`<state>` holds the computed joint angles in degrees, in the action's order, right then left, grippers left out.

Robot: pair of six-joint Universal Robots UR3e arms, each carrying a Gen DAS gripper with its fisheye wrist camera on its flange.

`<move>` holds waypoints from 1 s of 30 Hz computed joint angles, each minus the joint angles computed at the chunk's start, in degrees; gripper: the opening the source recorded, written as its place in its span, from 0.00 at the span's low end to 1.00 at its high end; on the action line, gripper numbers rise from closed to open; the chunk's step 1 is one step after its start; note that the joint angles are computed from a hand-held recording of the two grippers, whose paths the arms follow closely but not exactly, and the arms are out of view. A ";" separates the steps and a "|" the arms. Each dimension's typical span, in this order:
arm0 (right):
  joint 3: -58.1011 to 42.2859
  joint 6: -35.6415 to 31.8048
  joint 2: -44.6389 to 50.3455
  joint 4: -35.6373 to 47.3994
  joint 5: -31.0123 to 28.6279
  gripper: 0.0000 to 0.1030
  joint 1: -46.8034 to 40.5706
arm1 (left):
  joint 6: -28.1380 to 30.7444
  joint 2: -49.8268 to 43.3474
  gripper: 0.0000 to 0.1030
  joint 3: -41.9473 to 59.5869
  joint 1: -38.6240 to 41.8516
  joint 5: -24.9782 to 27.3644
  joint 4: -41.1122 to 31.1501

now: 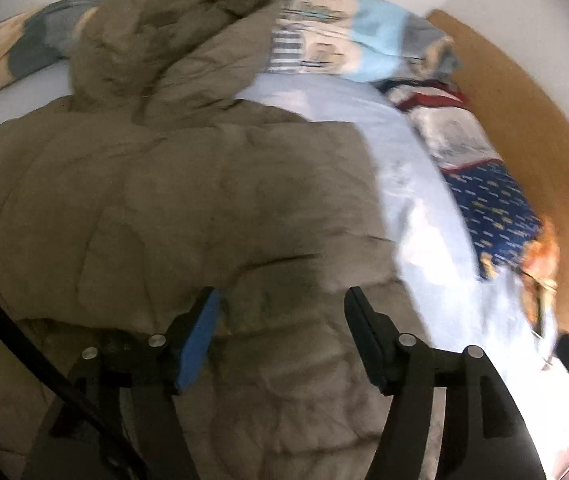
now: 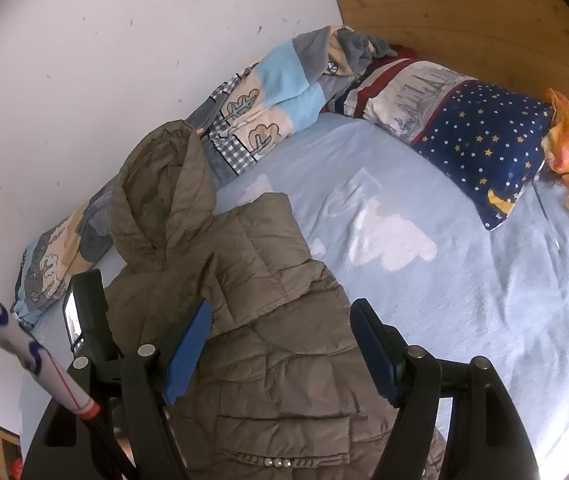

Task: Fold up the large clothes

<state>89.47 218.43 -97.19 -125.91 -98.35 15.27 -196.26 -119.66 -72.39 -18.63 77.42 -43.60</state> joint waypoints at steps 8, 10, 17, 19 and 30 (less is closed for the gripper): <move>0.16 0.68 1.39 -1.25 0.69 0.74 0.08 | 1.18 13.30 0.66 -11.26 8.75 7.78 4.60; 0.52 0.85 1.66 -1.77 1.68 0.74 -0.12 | 0.56 14.00 0.66 -12.40 12.69 12.43 2.83; -1.54 1.19 4.78 -1.64 2.14 0.74 1.25 | 1.36 7.36 0.68 -13.42 17.91 15.22 -0.60; -2.75 1.13 6.12 -1.22 1.42 0.74 2.14 | 2.13 4.73 0.69 -11.45 15.45 19.15 -0.48; -4.17 0.53 9.86 -4.08 2.87 0.73 2.72 | 8.31 27.36 0.68 -29.24 16.54 18.18 4.51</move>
<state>85.31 218.96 -87.33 -129.98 -95.48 17.99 -187.95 -92.31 -101.63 -2.10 95.60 -39.09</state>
